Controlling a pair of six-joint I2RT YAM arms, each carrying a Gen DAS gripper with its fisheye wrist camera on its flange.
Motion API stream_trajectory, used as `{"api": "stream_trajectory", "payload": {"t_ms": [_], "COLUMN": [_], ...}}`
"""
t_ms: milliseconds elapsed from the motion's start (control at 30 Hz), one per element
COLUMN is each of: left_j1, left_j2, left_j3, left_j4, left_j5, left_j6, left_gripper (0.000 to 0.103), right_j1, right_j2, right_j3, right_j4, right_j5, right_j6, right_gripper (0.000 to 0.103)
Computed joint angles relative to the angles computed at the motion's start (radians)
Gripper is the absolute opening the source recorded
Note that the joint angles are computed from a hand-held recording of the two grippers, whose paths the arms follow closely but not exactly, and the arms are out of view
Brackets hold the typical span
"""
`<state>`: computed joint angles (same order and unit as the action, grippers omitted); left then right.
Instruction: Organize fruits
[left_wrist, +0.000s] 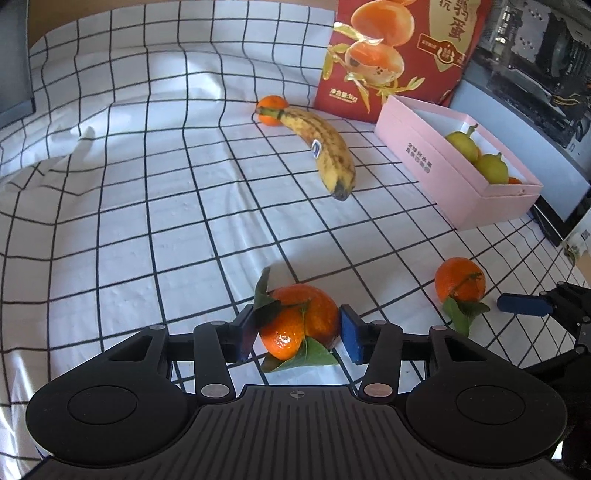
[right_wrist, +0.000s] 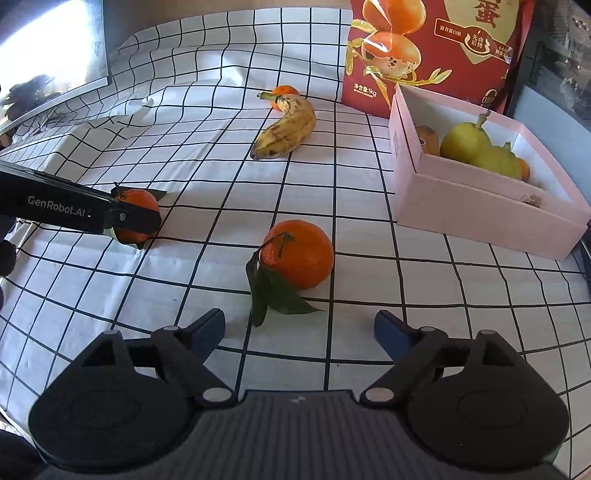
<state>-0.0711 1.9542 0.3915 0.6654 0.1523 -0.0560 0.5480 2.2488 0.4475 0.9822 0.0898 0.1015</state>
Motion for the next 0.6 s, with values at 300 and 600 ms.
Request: {"api": "stream_trajectory", "payload": {"t_ms": [300,600], "left_j1": [-0.006,-0.013], "left_j2": [0.001,-0.04], "left_j3": [0.02,-0.029], "left_j4": [-0.032,-0.027], "left_j5": [0.006,-0.002], "left_j6": [-0.005,-0.013], "left_gripper": [0.052,0.051], "right_j1": [-0.013,-0.01], "right_j2": [-0.061,-0.071], "right_j3": [0.019,0.108], "right_j4": [-0.08,-0.146], "right_j5": [-0.042,0.004], "right_j6": [-0.011,-0.021], "right_gripper": [0.087,0.071]}}
